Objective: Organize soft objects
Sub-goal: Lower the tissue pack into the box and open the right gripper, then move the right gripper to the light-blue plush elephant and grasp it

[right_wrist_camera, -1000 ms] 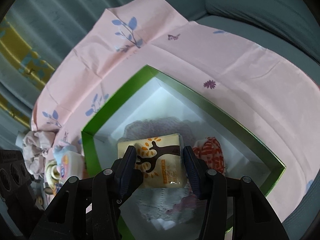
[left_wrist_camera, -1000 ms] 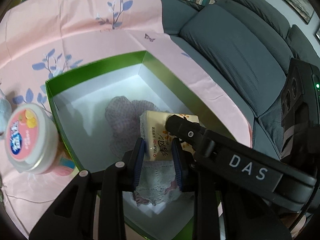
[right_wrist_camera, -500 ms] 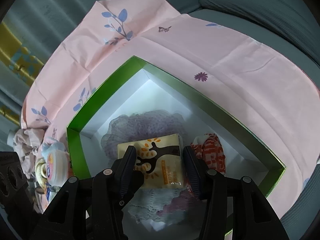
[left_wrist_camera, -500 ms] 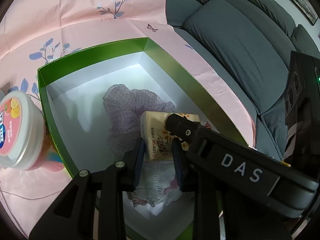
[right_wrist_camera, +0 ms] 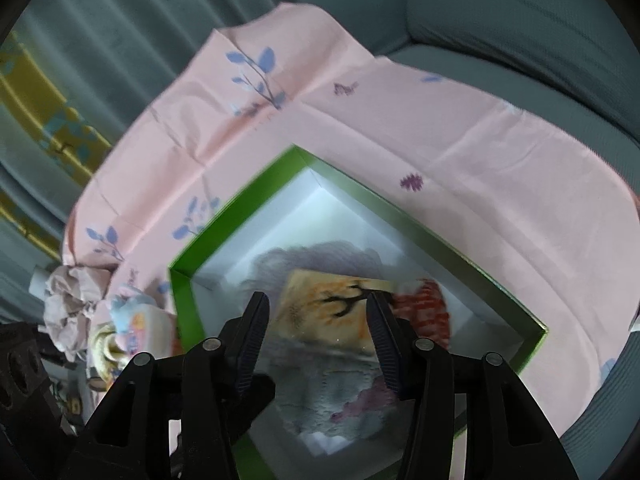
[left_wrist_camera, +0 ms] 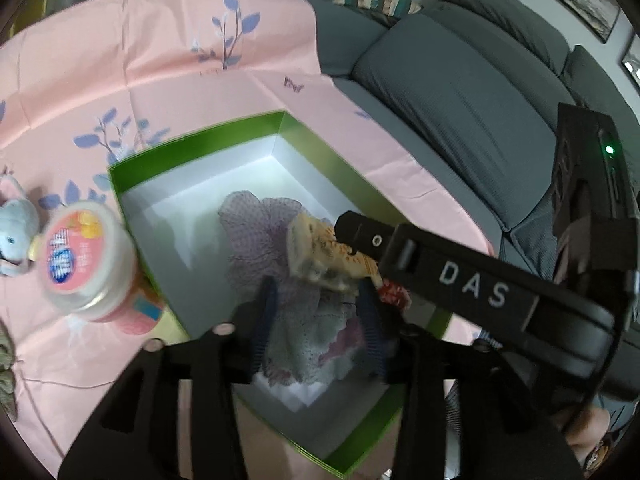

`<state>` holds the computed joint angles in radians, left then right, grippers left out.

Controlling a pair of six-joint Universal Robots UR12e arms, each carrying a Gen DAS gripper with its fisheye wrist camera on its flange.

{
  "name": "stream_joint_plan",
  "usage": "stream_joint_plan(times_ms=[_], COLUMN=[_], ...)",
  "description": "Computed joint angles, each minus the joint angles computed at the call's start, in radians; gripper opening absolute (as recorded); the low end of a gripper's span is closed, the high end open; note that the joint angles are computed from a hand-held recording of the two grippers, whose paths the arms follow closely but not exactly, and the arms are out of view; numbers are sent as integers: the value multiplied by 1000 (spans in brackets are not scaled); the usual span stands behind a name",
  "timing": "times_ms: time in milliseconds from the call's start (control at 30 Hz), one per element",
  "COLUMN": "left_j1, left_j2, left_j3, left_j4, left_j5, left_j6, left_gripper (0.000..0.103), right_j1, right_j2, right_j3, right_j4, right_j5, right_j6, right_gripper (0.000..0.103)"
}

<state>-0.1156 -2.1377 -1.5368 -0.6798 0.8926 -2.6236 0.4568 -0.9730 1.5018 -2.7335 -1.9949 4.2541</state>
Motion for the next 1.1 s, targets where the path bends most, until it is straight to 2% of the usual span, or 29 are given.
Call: stream_joint_plan(times_ms=[33,200,367,467,633,800,900,967,1000,1100], left_j1=[5,42,93,130,185,242,263,267,271,264], left_j2=[10,53,81,88,79,62,45,28,23,-7], left_j3=[-12,-63,-110,-131,-154,-167,-163,-143,-133,-89], left_j4=[15,86,162,195,277,344,389,388,379,405], left_j5=[-1,-23,-18,-1,76,145,194,231,228,204], left_j6=[3,-5,-54,-92,-191,-301,-383,-425,-432,-465], left_gripper=[54,79,88,90,90,90,90,90,90,89], right_j1=[4,28,50,61,77,91,97,98,94,86], right_j2=[0,6,28,49,85,136,191,227,256,327], right_j3=[-2,-22,-61,-96,-168,-258,-365,-428,-483,-619], right_j4=[-6,-52,-110,-133,-114,-109,-23,17,61,158], right_j5=[-11,-62,-82,-72,-47,42,95,133,172,223], right_j6=[-5,-56,-142,-196,-253,-353,-367,-353,-338,-296], right_gripper=[66,75,84,85,86,86,86,86,86,86])
